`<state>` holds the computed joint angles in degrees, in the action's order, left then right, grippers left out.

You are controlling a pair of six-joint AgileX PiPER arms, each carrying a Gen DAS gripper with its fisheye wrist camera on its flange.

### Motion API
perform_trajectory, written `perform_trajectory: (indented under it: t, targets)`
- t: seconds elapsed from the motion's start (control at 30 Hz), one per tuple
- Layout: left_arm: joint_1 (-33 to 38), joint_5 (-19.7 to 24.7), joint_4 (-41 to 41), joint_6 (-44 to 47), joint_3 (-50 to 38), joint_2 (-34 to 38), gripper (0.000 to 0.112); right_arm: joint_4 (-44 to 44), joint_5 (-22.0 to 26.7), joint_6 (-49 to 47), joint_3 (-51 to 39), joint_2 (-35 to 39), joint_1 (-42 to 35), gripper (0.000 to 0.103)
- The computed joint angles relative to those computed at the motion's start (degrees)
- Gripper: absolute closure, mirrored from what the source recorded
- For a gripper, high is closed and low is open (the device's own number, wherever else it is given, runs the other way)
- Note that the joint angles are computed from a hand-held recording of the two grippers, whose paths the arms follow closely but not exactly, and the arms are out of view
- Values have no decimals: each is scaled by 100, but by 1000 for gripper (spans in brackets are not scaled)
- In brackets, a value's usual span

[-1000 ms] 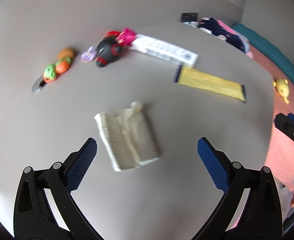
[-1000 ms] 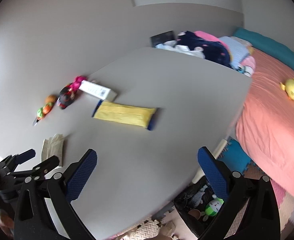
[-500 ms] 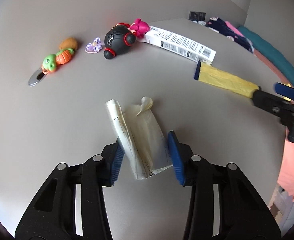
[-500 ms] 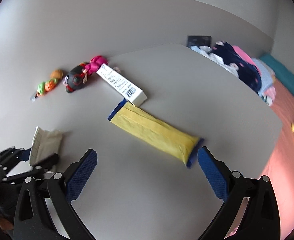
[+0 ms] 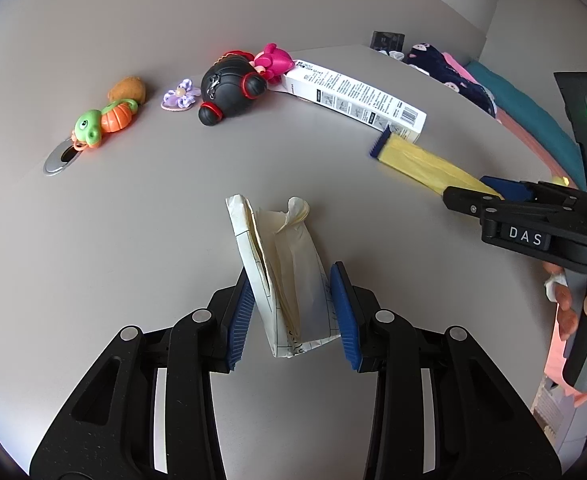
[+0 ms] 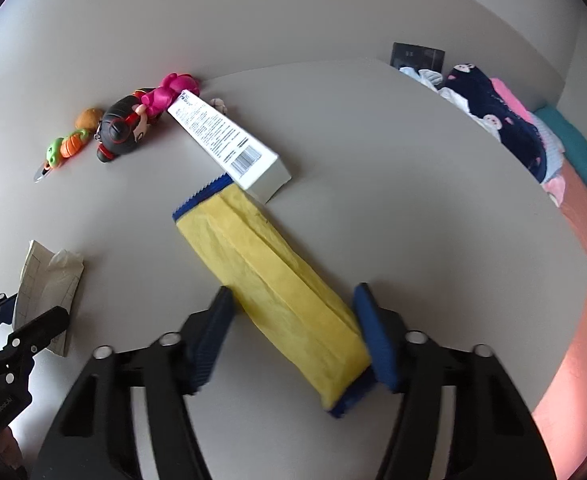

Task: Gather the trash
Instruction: 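Carry the paper bag and yellow packet to the bin and release both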

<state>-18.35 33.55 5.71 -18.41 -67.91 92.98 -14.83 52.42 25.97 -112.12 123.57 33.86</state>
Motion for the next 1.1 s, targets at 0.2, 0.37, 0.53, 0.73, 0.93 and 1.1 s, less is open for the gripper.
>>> perform_trajectory:
  t: [0.2,0.37,0.53,0.73,0.93,1.1]
  targets:
    - [223,-112,-754,600,105,-70,76,177,-118,212,418,-286,133,72]
    - [205,-155,-796,672,201,-189,89,209,-505,714,1076,-731,233,72]
    - [116,-101,-1006,875,245,-358,101,-7,-975,1286,1903,-1391,344,72]
    - [-339,-94,-890,734,385,-506,106,-421,-1223,1909,2752,-2315,399,72]
    - [-1049,-12,-295,84,326,-750,106,-854,-1288,2469,3616,-3321,357,72]
    - [-1877,286,455,-598,-25,-734,106,-1154,-1313,2878,4427,-4209,224,72]
